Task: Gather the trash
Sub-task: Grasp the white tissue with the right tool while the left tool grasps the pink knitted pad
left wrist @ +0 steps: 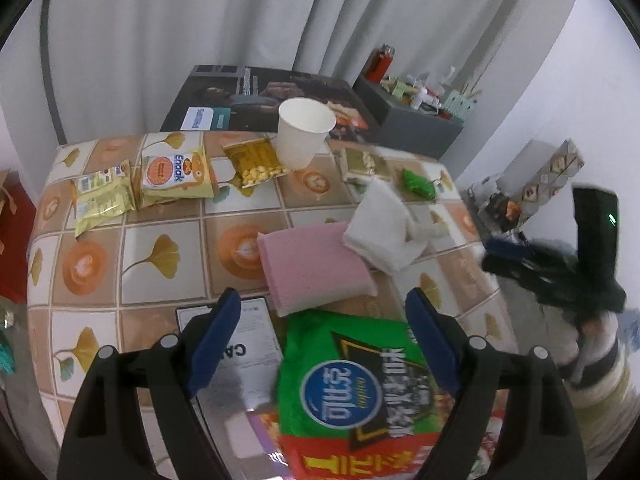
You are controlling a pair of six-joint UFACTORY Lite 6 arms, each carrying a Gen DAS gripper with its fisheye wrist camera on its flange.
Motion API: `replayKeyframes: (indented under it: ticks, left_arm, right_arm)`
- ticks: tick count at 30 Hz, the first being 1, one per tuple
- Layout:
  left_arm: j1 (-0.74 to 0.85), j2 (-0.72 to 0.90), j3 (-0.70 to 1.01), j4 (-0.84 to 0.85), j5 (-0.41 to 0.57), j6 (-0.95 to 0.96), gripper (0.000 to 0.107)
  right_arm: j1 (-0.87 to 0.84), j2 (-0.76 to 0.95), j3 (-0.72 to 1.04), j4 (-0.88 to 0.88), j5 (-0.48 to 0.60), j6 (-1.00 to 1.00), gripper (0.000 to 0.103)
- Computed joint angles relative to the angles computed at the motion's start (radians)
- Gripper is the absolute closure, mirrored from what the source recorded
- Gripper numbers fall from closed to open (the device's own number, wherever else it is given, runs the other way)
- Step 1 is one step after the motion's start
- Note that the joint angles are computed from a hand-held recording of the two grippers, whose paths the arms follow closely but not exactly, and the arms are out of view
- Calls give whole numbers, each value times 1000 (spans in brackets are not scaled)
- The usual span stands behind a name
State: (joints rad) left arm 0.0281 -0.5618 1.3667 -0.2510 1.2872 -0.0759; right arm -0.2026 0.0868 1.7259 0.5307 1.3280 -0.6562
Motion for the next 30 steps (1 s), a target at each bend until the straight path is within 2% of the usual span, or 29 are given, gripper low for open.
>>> replayKeyframes:
  ticks: [1,6,11,13,16,19,24,28,30]
  left_arm:
    - [-1,7,-5,-1,3,13,25]
    - [-23,32,-12,34,8,46,25]
    - [-128,50,-12,125,-10,5,25]
    - [-178,65,-11,159,-11,-15,25]
    - [-232,103,0,190,-6,-28,20]
    - [-258,149,17,215,-23,-32,20]
    - [-216,250,73,184,-61,-17,20]
    - [-171,356,126,62,-40,103,20]
    - [-224,401,155,115,-30,127,20]
  right_arm:
    - [59,21,-8,-36,-64,6,48]
    - [169,134,14,-92,-200,3,57]
    - [243,269,79,-209,-322,134,65]
    - [263,279,54,-247,-350,136,77]
    - [278,238,-32,-281,-405,117,86]
    - [270,221,-46,-298,-396,116,93]
    - [209,164,-101,-305,-374,117,94]
    - [104,105,-161,-243,-330,93,94]
    - [44,78,-193,-191,-305,49,94]
